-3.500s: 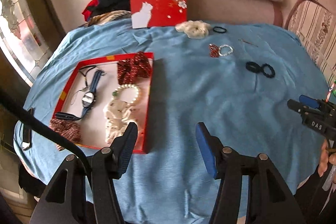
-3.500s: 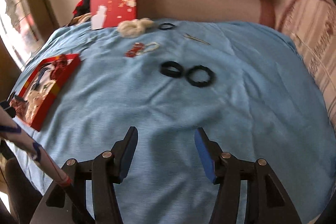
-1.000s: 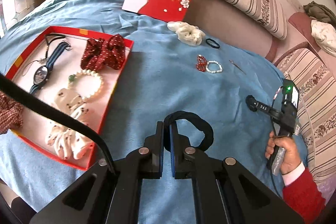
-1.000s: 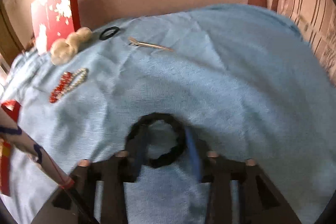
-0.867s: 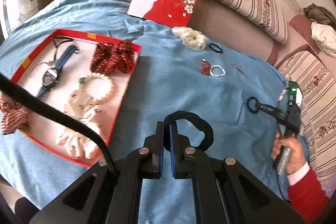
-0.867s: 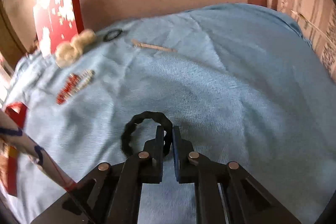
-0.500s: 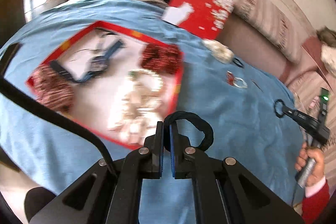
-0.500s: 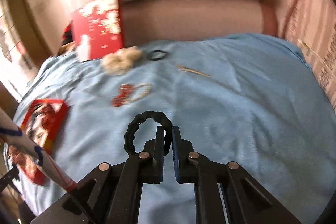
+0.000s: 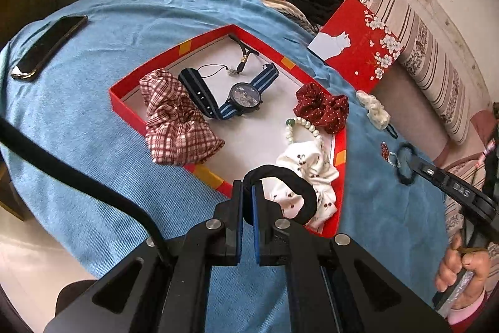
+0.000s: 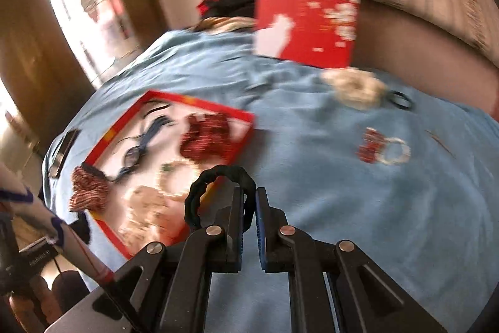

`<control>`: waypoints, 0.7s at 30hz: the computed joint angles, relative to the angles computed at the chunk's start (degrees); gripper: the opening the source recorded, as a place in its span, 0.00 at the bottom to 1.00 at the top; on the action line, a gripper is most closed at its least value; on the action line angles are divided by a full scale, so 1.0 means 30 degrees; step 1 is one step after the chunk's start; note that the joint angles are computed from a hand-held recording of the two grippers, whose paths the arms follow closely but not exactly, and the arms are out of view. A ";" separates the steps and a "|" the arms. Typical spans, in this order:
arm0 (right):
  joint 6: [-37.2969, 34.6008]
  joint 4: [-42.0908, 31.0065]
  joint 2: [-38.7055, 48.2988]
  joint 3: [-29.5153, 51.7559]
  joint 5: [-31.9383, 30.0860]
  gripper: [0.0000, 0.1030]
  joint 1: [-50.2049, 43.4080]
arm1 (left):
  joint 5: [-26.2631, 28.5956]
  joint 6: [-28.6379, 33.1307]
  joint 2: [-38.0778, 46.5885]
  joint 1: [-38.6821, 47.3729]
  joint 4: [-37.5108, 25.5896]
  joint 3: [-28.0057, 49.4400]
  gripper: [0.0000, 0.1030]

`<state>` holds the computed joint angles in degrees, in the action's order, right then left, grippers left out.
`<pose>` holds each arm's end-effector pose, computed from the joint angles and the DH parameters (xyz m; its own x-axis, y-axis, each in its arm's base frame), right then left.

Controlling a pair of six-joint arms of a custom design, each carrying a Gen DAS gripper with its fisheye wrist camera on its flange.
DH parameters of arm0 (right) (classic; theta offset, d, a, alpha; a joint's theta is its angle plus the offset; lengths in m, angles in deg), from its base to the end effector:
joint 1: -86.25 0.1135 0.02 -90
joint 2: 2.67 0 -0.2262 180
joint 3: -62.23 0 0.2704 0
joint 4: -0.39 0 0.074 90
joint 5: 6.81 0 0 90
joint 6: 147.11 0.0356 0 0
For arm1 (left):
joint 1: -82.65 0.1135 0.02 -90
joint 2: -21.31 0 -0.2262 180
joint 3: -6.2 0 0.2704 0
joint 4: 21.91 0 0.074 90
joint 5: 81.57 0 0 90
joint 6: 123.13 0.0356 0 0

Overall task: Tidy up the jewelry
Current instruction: 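Carry the black hair ties to the tray with both grippers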

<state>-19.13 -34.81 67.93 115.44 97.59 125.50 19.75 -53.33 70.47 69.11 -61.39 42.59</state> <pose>0.2138 0.1632 0.1599 -0.7900 0.1243 -0.6004 -0.0123 0.9758 0.2182 0.1952 -0.0542 0.1387 -0.8410 -0.1457 -0.5210 0.0597 0.9322 -0.3571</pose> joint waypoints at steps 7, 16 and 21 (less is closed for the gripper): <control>-0.1374 0.0790 0.7883 0.6925 -0.0576 0.08 0.0362 | 0.0205 0.0033 0.5155 -0.0371 0.3117 0.2121 0.05; -0.3713 -0.2064 1.7511 1.7684 0.0166 0.08 -0.0805 | -0.2441 0.1134 0.8225 -0.1071 0.4668 0.2871 0.05; -0.3622 -0.3827 2.1352 2.2360 -0.0093 0.08 -0.1260 | -0.2075 0.1568 0.8615 -0.0871 0.5347 0.2711 0.05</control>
